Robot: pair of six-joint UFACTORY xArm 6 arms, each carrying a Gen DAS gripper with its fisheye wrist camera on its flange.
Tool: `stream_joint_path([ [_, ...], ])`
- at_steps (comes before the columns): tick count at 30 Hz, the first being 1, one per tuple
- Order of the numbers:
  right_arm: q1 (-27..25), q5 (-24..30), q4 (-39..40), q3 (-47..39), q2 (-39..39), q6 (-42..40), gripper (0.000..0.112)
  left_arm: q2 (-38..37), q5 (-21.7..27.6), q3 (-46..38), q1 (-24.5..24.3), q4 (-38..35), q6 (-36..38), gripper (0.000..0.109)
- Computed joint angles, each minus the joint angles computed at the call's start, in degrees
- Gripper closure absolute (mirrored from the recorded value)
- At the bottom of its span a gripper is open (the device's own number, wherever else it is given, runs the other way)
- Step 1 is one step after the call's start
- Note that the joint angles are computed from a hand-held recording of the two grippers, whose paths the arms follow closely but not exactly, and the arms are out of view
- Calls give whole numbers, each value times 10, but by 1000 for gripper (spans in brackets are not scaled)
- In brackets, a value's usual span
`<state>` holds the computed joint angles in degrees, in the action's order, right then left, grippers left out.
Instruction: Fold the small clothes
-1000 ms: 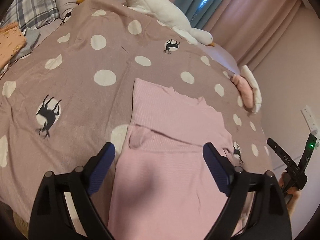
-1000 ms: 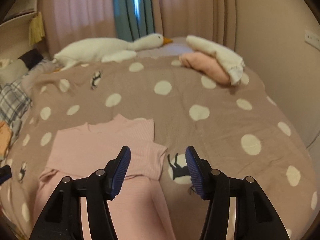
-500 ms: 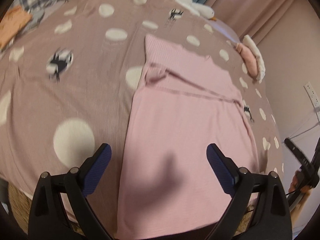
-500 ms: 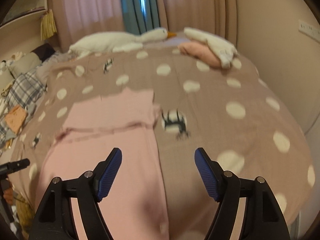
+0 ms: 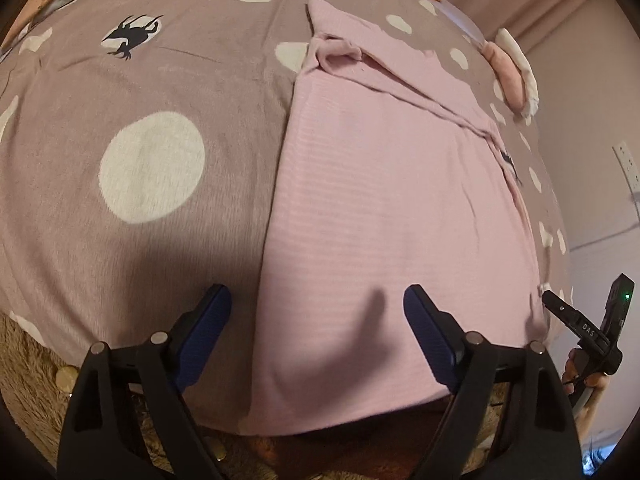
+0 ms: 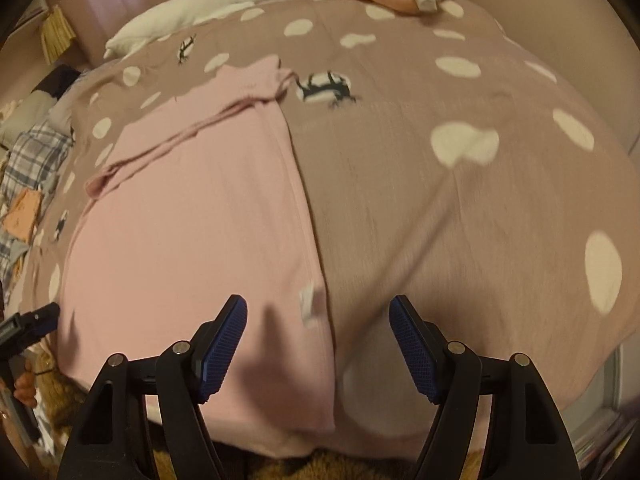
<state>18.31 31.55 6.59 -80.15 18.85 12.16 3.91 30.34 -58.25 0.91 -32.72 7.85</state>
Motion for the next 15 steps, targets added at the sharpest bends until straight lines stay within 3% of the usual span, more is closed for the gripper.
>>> stream_joint_path([
  [2,2,4,21,16,-9,-13,38,-8,7,10,2,-16,5,24],
  [7,9,18,53,41,-23,-45,61,-29,52,27,7,-79,45,30],
  [9,11,24,53,42,-25,-50,80,-36,76,33,11,-104,62,37],
  [11,12,31,67,38,-23,-70,93,-42,83,39,12,-101,57,49],
  [13,14,36,62,33,-21,-73,99,-45,78,45,12,-80,33,79],
  [15,16,36,55,28,-21,-75,103,-42,90,41,17,-84,29,101],
])
